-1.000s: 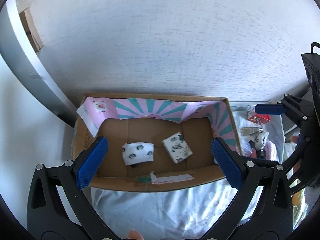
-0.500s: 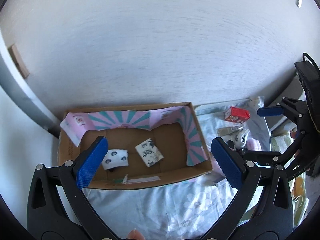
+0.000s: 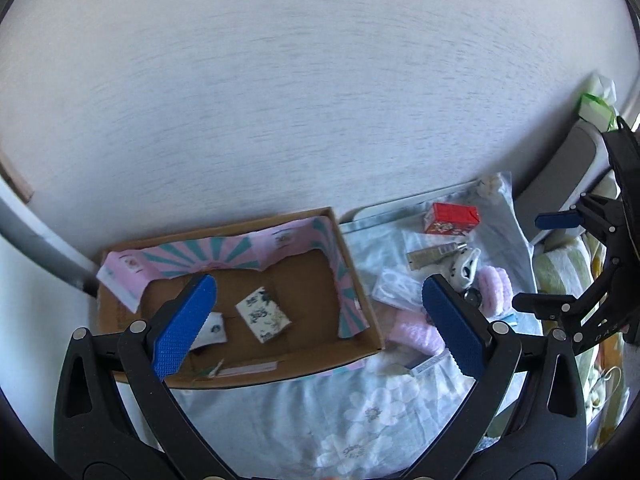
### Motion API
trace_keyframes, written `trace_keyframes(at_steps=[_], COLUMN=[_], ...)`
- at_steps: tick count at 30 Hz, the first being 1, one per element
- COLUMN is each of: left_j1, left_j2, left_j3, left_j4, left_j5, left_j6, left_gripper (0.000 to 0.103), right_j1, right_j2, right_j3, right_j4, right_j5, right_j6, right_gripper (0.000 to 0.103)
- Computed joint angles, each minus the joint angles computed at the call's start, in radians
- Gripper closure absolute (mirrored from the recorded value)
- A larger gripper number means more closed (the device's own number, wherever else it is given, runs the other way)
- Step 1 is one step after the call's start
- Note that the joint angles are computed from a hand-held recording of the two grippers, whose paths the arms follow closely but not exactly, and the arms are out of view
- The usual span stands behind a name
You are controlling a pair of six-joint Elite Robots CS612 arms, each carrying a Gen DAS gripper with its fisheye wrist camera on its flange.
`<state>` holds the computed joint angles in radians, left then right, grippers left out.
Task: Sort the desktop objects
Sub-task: 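Move both tools back over the pile of items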
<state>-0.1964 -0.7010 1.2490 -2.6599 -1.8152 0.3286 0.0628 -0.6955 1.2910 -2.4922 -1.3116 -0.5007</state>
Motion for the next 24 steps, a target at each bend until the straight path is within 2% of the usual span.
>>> trace_keyframes(at_steps=[6,14,21,24], left_j1=[-0.030,-0.077,-0.118,-0.143], left_j2=[0.002,0.014,0.050,0.070], left_j3=[0.002,0.018,-0.009,-0.034], left_j4=[0.017,0.066,0.141,0.199], left_j5=[-0.008,0.007,-0.003,-0.002], left_j6=[0.027,0.110,0.121,0.099], left_gripper=[0.000,0.000,0.000,0.000], right_j1=[-0.030,-0.067,-0.092,-0.096], right_j2=[-0.012,-0.003,0.017,0.031], right_j3=[0.039,0.057,0.058,0.056], right_j4=[-0.011,0.015,0.046,0.089], right_j5=[-0.014,-0.014,0.025,0.048], right_j6=[0.003,-0.003,0.036,0.043], right_gripper=[0.000,0.000,0.000,0.000])
